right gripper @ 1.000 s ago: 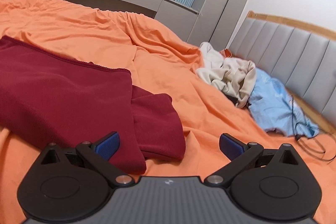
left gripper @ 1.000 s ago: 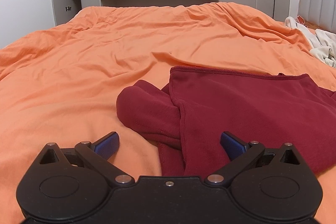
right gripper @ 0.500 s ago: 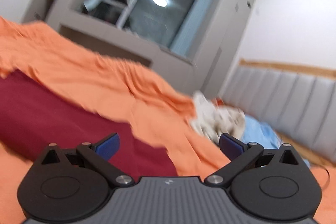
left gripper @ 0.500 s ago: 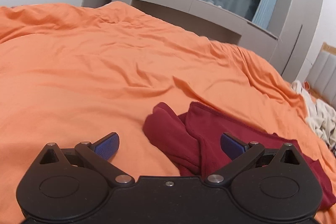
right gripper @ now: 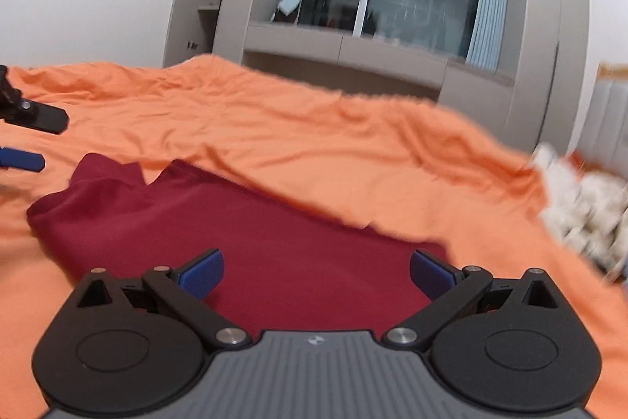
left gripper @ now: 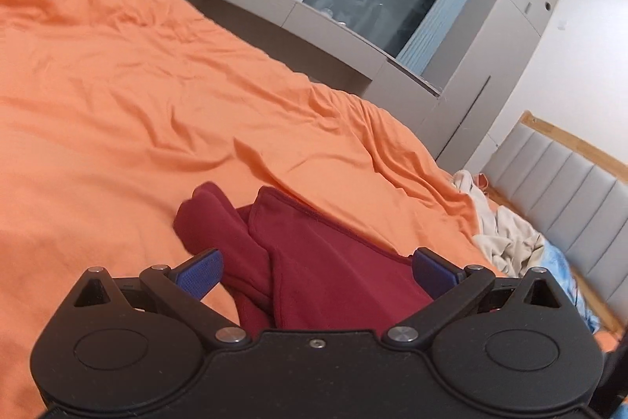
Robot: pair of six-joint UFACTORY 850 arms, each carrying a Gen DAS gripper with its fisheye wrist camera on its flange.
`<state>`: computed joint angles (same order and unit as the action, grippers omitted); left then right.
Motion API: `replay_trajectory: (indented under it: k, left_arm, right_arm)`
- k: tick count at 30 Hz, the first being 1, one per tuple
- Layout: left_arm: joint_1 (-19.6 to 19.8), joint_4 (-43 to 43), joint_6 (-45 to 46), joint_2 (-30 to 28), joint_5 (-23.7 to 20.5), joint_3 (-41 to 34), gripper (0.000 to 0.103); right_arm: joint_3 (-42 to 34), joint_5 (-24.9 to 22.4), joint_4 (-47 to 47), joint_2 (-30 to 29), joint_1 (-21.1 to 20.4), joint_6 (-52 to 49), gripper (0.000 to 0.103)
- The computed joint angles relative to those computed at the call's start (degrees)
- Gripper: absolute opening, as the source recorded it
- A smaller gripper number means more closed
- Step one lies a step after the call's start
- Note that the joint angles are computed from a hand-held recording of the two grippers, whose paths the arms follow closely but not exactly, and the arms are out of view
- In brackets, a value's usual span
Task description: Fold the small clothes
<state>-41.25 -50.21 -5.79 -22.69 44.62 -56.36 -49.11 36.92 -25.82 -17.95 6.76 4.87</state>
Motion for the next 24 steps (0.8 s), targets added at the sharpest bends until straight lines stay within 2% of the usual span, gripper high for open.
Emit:
replay_trajectory:
  k: [3, 10, 14, 24]
  left_arm:
    - [-1.3, 0.0, -4.9, 0.1, 1.8, 1.3, 0.102]
    - [-3.3, 10.5, -12.3, -0.3, -0.6, 2.5, 0.102]
    - [-3.3, 15.0, -22.7, -1.3, -0.5, 2.6, 0.102]
    - [-0.4, -1.8, -11.7, -6.2, -10.8, -7.3, 0.102]
  right_arm:
    - [-0.4, -1.8, -2.7, -1.6, -0.9, 4.8, 0.103]
    - [-3.6, -3.0, -19.0, -3.6, -4.1, 25.5, 0.103]
    - [-4.3, -2.7, -21.1, -4.3, -4.6, 28.7, 0.103]
    - [-4.2, -2.7, -20.6, -4.3, -4.5, 28.2, 0.103]
